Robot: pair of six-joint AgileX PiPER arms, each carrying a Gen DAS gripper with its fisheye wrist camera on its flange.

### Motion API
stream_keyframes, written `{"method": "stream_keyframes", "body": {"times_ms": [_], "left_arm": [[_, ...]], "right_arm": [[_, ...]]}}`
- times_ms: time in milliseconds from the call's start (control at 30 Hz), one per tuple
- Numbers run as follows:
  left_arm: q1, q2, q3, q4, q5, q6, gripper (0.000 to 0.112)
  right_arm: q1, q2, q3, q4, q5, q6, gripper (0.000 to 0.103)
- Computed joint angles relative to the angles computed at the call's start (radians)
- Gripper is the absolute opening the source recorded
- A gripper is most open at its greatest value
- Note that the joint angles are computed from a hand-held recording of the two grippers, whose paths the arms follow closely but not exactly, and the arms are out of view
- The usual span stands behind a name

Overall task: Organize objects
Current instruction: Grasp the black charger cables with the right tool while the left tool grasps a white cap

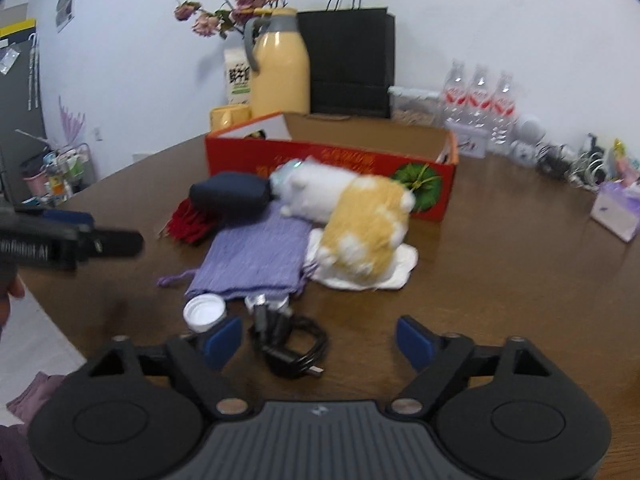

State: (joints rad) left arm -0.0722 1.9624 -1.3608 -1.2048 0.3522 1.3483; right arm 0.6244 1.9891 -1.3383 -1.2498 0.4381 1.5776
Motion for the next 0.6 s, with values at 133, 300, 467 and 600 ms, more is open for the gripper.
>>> {"method": "stream_keyframes", "body": {"times_ms": [133, 300, 467, 600], "left_arm": [[-0.025, -0.01, 0.029, -0.039, -0.001, 0.053, 0.089], [-0.06, -0.002, 0.022, 0.03, 0.001, 0.002, 0.082], [-0.101, 0.024, -0.003, 0.109, -0.008, -0.073, 0.074], [-0.132, 0.044, -0.022, 0.175, -0.025, -0.151, 0.06]], "right_arm": [[-0.005, 0.021, -0.006, 0.002, -0.041, -0.012, 0.059], [-0.013, 0.024, 0.013, -0.079, -0.075, 0.039, 0.045], [-0.027, -0.003, 0.059, -0.213, -0.088, 0.17, 0.042], [-0.046, -0.028, 0.093, -0.288, -0.087, 0.239, 0.041]]}}
